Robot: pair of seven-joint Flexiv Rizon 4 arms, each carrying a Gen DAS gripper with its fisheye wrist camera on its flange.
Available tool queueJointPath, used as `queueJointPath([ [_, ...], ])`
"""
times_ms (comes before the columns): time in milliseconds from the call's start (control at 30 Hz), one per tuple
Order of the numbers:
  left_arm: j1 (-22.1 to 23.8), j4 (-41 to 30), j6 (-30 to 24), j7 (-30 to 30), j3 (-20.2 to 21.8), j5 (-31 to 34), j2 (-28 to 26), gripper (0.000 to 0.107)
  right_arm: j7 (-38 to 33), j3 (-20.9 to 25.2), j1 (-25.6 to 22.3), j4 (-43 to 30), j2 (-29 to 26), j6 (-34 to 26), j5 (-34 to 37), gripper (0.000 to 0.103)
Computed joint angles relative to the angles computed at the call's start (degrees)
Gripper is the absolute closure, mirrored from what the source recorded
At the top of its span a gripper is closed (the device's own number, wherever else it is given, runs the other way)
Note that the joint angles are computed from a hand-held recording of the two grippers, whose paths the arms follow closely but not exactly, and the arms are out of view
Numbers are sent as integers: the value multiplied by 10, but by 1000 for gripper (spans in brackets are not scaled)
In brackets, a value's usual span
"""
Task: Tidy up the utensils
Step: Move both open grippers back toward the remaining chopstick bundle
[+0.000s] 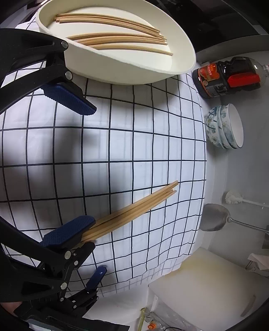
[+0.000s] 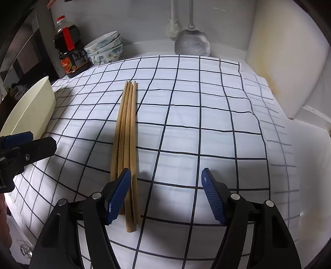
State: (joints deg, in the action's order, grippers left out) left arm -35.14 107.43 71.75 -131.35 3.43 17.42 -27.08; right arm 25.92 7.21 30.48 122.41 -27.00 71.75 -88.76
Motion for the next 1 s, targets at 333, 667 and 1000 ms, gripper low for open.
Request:
queueJointPath([
  [333, -4, -11, -2, 4, 0, -6, -20, 11, -40, 3, 1, -1, -8, -11, -3, 36],
  [667, -13, -37, 5, 12, -1, -21, -51, 11, -28, -2, -16, -2, -6, -17, -42, 37],
  [1000, -22, -61, -6, 27, -5, -60, -82, 11, 1, 2, -51, 22, 12, -30, -66, 37],
])
